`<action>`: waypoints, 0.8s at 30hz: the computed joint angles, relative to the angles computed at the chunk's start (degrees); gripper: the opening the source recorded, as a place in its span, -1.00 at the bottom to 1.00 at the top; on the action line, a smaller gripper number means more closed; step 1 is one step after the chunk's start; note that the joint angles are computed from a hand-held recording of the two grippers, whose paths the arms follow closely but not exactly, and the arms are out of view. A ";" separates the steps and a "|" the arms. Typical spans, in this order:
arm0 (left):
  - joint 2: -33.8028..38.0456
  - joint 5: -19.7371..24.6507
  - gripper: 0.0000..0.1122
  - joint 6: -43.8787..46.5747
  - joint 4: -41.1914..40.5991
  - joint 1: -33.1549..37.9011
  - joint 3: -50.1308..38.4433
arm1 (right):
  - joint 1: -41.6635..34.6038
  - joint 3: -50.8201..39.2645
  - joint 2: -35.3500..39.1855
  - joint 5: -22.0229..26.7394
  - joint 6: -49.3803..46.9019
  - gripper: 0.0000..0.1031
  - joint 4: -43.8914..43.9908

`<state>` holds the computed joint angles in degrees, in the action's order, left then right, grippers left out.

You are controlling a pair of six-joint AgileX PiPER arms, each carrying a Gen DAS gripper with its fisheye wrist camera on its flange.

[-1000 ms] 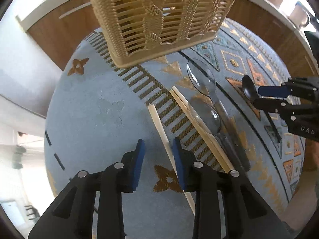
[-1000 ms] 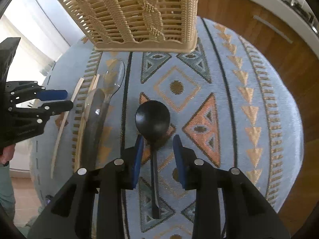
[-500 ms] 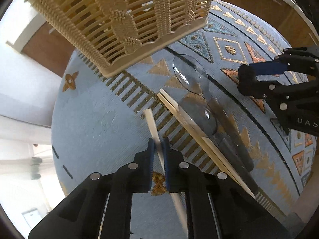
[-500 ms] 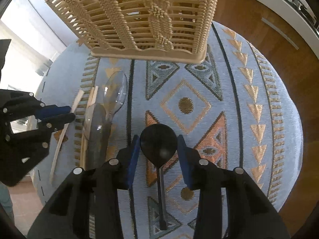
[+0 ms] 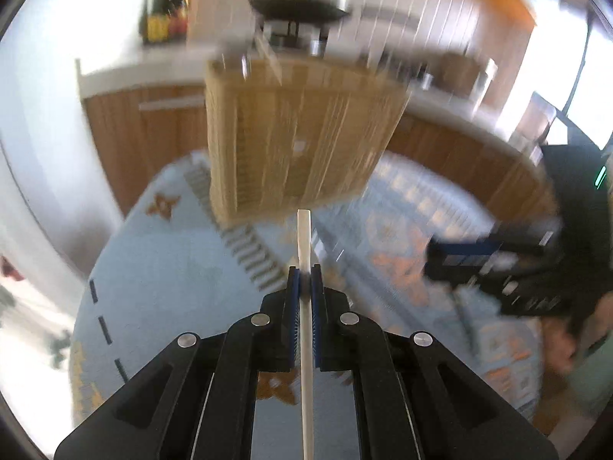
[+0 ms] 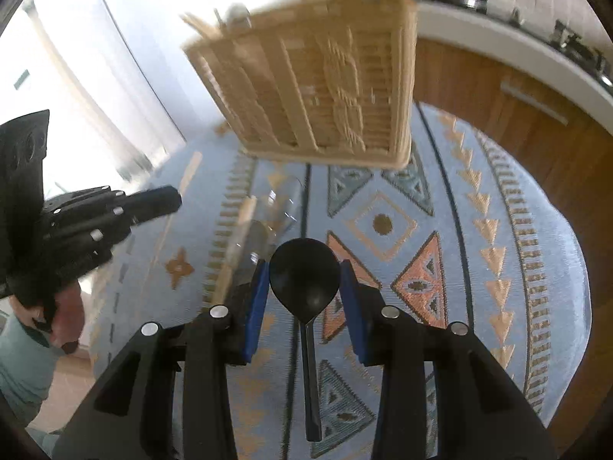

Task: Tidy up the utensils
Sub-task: 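Carry chopstick and black spoon over the wicker basket and open both tools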

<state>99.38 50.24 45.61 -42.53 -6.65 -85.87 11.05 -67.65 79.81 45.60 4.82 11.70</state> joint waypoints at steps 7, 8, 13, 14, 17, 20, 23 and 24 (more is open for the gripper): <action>-3.21 -0.44 -0.94 6.99 -20.45 5.15 -0.49 | 4.64 -1.75 -6.00 -4.46 11.46 -0.34 -10.09; -3.57 -1.25 -0.94 7.97 -22.75 5.17 -1.26 | 4.43 -3.30 -6.06 -5.12 11.53 -0.34 -9.79; -4.69 -10.85 -0.94 9.34 -27.66 2.08 -7.30 | 2.10 -12.54 -3.10 -9.32 11.29 -0.34 -8.59; -4.14 -12.66 -0.94 9.28 -28.13 1.21 -8.80 | 1.47 -14.74 -1.94 -10.28 11.19 -0.34 -8.27; -1.56 -19.20 -0.94 6.96 -27.79 -2.11 -14.48 | -0.64 -20.57 1.15 -12.71 10.81 -0.34 -7.71; 1.32 -26.34 -0.94 4.74 -25.15 -5.42 -19.48 | -1.37 -25.36 5.24 -17.70 13.96 -0.34 -11.18; 5.33 -32.52 -0.94 -3.72 -16.92 -8.23 -24.66 | -2.95 -28.23 9.38 -21.96 14.92 -0.34 -11.42; 6.59 -33.08 -0.94 -6.99 -13.88 -8.46 -26.43 | -3.97 -29.12 11.02 -22.81 13.61 -0.34 -8.48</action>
